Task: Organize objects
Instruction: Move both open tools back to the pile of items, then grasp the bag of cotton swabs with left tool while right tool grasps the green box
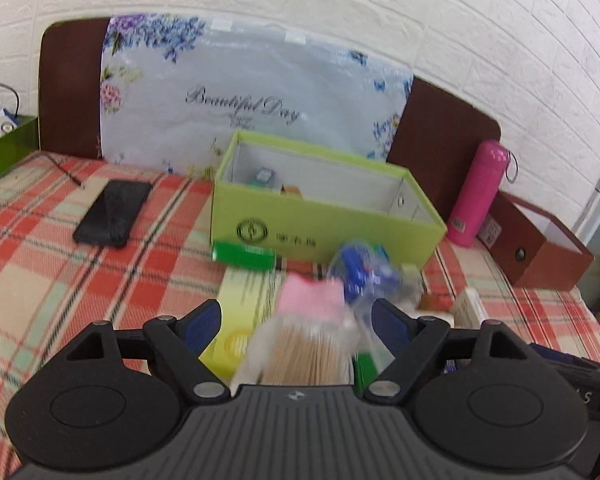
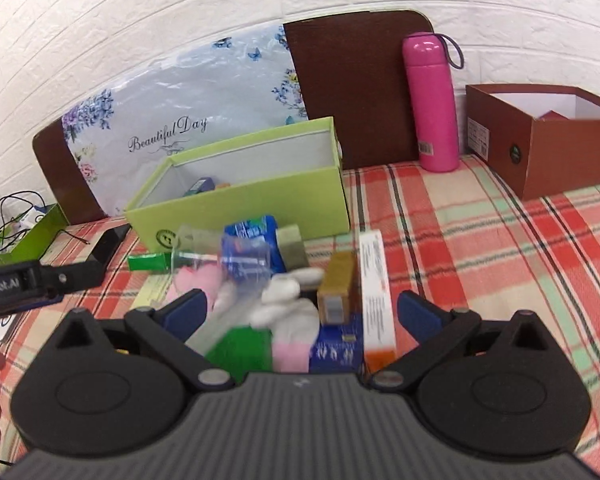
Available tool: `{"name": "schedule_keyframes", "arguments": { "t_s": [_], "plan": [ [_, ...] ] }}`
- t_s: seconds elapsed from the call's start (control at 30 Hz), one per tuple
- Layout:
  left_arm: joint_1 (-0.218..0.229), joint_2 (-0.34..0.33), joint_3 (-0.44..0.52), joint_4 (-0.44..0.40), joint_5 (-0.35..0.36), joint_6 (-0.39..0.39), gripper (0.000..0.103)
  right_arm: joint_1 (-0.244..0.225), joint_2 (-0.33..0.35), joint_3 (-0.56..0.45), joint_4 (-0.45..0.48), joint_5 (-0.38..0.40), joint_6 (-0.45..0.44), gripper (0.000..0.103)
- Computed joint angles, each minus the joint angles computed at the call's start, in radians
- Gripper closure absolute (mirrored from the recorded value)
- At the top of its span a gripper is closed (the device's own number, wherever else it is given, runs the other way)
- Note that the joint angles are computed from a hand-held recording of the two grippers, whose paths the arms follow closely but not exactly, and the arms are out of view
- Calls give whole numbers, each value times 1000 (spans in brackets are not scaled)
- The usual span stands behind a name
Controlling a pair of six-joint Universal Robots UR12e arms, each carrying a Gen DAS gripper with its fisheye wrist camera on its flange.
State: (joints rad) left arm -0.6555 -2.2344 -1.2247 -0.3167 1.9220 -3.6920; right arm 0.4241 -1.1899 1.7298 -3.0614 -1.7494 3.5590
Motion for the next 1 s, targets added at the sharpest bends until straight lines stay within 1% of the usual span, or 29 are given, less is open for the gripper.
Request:
{"name": "schedule_keyframes", "arguments": {
  "t_s": [0.07,0.13,0.23,0.27,0.33,0.4,0.53,0.57,0.6,0.63,0.67,0.7,0.77,0.8,0.83,0.87,0.93,0.97,1.0],
  "plan": [
    [-2,9,-29,3,-32,-16,18,7,-4,28,-28,-3,-11,0],
    [-3,15,-53,21,-63,-22,18,11,-5,46,-51,26,-39,0],
    [-7,23,-73,27,-74,-24,18,21,5,46,-47,73,-101,0],
    [-7,25,-77,28,-74,-24,18,28,13,37,-38,73,-124,1],
    [-8,28,-83,32,-70,-15,18,44,33,14,-19,49,-168,8],
    [-8,30,-90,53,-72,-10,18,56,56,-15,-1,23,-207,12],
    [-5,21,-84,68,-94,5,18,64,95,-58,15,3,-227,14],
    [-5,15,-76,65,-92,14,18,66,101,-65,19,-6,-229,16],
    [-5,7,-66,59,-89,22,18,64,103,-68,29,-2,-230,33],
    [-4,0,-55,48,-89,30,18,59,99,-64,39,21,-225,40],
    [-3,-6,-47,41,-92,36,20,55,95,-56,31,33,-220,40],
    [0,-11,-39,33,-98,39,22,52,87,-47,31,43,-223,40],
    [7,-19,-29,20,-118,32,34,46,67,-25,43,62,-234,40],
    [11,-21,-27,20,-128,28,36,42,56,-13,48,73,-234,40],
    [15,-23,-26,19,-141,28,45,38,44,-2,56,87,-226,40],
    [18,-24,-24,12,-153,27,59,34,33,10,61,102,-218,40],
    [24,-22,-26,-6,-170,19,72,28,16,29,63,125,-212,40],
    [26,-17,-35,-2,-181,10,80,27,9,36,66,127,-214,40],
    [29,-8,-47,2,-195,5,84,28,4,40,73,125,-218,40]
  ]
}}
